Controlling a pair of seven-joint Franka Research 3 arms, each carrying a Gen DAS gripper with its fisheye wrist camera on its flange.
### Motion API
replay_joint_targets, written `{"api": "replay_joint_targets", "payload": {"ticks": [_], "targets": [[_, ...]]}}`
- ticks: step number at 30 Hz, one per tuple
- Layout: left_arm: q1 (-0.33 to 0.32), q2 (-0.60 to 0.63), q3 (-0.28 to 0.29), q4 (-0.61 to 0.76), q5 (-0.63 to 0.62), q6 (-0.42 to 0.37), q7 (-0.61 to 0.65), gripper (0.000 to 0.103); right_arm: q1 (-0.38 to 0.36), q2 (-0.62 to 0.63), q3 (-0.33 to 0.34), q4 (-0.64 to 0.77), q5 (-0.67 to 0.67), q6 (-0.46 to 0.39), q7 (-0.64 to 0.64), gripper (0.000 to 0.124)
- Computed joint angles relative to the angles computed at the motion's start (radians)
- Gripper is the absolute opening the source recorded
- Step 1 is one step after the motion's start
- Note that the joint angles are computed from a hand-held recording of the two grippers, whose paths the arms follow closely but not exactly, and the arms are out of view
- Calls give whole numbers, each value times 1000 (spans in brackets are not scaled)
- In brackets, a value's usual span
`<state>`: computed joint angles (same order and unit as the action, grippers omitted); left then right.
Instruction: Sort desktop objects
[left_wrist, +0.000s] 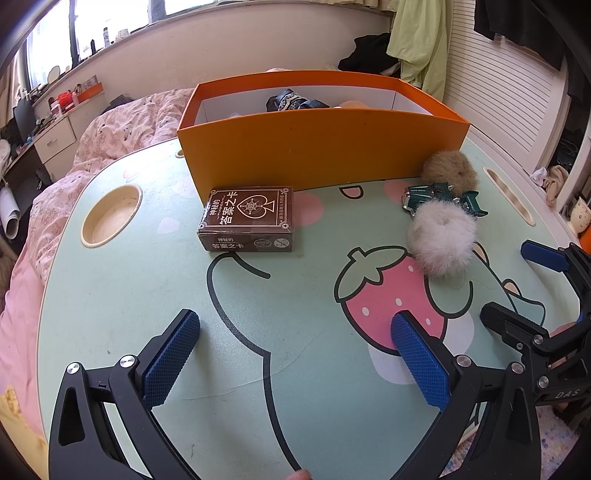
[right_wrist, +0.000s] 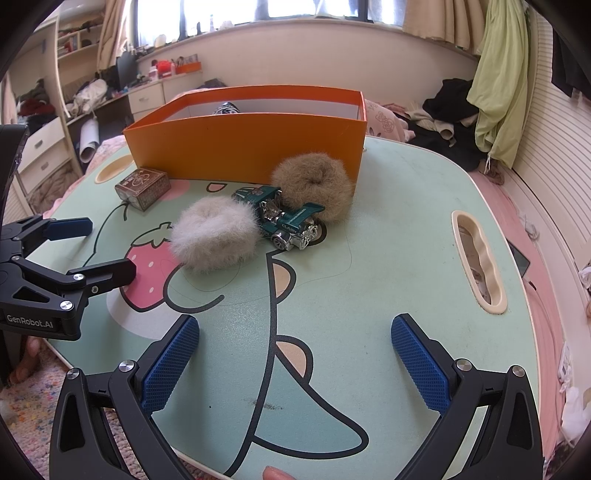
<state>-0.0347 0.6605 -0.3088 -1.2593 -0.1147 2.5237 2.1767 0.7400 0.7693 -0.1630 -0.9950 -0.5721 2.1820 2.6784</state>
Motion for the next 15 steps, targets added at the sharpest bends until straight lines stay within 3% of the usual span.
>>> {"api": "replay_joint_targets", "payload": {"ticks": [15], "targets": [[1,0,-4,-2,-2,2,6,103,-1,0,-1,-5,0,7,0,103]]}}
